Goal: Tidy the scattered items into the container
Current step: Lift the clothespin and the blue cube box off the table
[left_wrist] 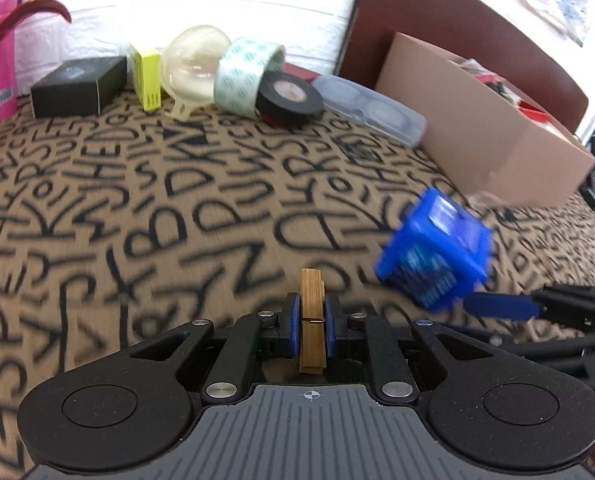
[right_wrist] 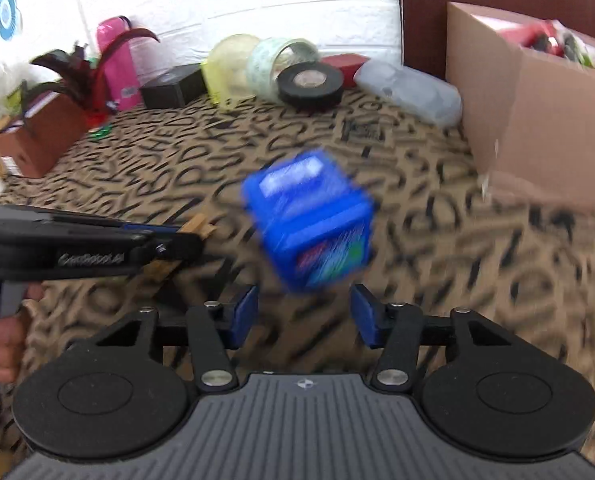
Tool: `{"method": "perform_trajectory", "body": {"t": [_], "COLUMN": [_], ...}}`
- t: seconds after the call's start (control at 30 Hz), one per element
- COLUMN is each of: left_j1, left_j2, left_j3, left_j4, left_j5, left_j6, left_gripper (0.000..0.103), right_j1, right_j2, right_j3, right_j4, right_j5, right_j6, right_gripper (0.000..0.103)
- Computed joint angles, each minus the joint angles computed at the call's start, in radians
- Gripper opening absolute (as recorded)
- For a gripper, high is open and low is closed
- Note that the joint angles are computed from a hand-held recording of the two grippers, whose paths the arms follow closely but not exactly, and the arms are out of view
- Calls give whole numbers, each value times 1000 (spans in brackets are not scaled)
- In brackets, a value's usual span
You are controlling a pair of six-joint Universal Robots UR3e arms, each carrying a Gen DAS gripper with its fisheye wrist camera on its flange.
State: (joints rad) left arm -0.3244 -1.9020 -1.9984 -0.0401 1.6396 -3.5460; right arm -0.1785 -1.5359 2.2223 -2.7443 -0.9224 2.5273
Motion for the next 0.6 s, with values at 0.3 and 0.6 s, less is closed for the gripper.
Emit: {"method": "perform_trajectory", "body": {"t": [0.3, 0.6], "left_j1": [-74, -103], "left_j2": [28, 28], "left_j3": [-7, 36], "left_j4": [-45, -130], "left_j5": [62, 126], "left_j6": [-5, 22], "left_gripper": [42, 9], "right_j1": [-17, 62], "right_j2": [-11, 146], "right_j3": [16, -114], "right_j4": [-163, -195], "right_j5": [16, -23], "right_j6": [-55, 8], "right_gripper": [71, 65]}}
